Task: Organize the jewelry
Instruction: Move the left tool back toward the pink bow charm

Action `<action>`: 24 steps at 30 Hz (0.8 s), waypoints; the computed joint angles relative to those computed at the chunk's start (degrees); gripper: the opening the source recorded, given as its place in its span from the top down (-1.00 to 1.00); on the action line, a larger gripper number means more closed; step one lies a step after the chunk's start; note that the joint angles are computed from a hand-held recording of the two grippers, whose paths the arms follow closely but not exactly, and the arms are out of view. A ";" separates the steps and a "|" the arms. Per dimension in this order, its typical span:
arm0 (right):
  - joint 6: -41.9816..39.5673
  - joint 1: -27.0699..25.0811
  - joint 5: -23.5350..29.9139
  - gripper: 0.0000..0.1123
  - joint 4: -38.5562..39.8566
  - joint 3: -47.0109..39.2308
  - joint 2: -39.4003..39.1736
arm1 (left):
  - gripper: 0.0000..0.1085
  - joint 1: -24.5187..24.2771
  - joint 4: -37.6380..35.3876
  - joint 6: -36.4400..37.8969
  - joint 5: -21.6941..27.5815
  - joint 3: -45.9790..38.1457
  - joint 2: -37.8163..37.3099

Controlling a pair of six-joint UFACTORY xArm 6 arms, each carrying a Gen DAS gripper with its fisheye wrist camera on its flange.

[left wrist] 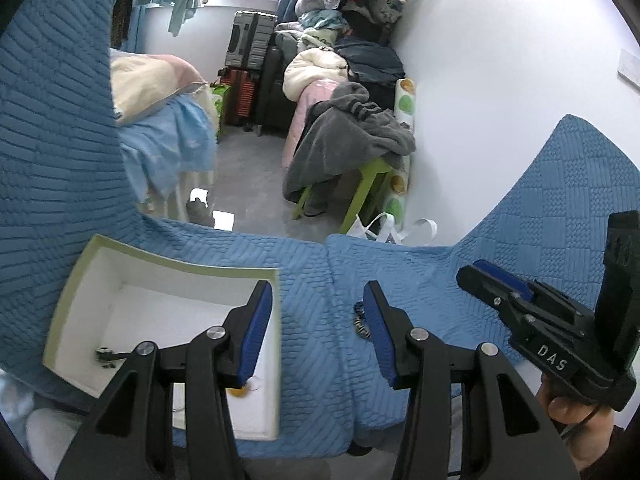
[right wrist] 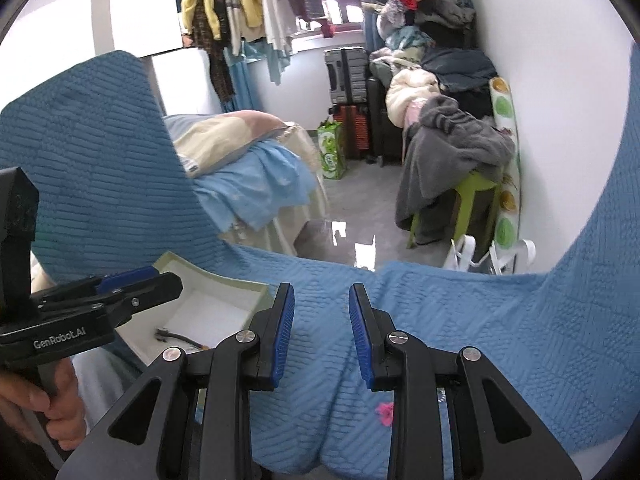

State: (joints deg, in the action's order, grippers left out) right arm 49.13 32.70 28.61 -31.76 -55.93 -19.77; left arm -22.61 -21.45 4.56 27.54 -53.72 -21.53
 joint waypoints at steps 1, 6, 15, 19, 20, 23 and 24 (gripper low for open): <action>-0.33 -0.54 -0.22 0.53 0.10 0.91 -0.59 | 0.11 -0.45 0.23 -0.29 -0.56 0.11 0.22; -1.44 -3.12 -1.22 0.53 0.43 5.45 -3.34 | 0.11 -3.79 2.32 -2.62 -1.29 -0.38 2.80; -4.30 -10.40 -4.97 0.53 5.28 14.83 -6.73 | 0.11 -9.20 -8.09 2.45 -2.26 -0.17 7.09; -12.92 -13.58 -9.61 0.53 18.07 18.65 -5.49 | 0.11 -12.02 -11.15 4.52 -3.18 -0.02 9.99; -15.16 -13.93 -10.52 0.53 20.64 19.13 -5.28 | 0.11 -12.56 -11.66 4.98 -3.45 -0.06 10.75; -20.65 -14.67 -10.78 0.53 24.97 19.52 -3.98 | 0.11 -14.26 -12.85 6.44 -4.24 0.41 12.80; -24.42 -14.88 -10.55 0.53 28.73 19.72 -3.21 | 0.11 -14.86 -12.92 6.69 -4.52 0.41 13.77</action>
State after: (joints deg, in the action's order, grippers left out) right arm 24.71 17.81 18.07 -3.03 -36.21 -22.99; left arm -37.47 -34.36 11.26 23.02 -53.31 -7.76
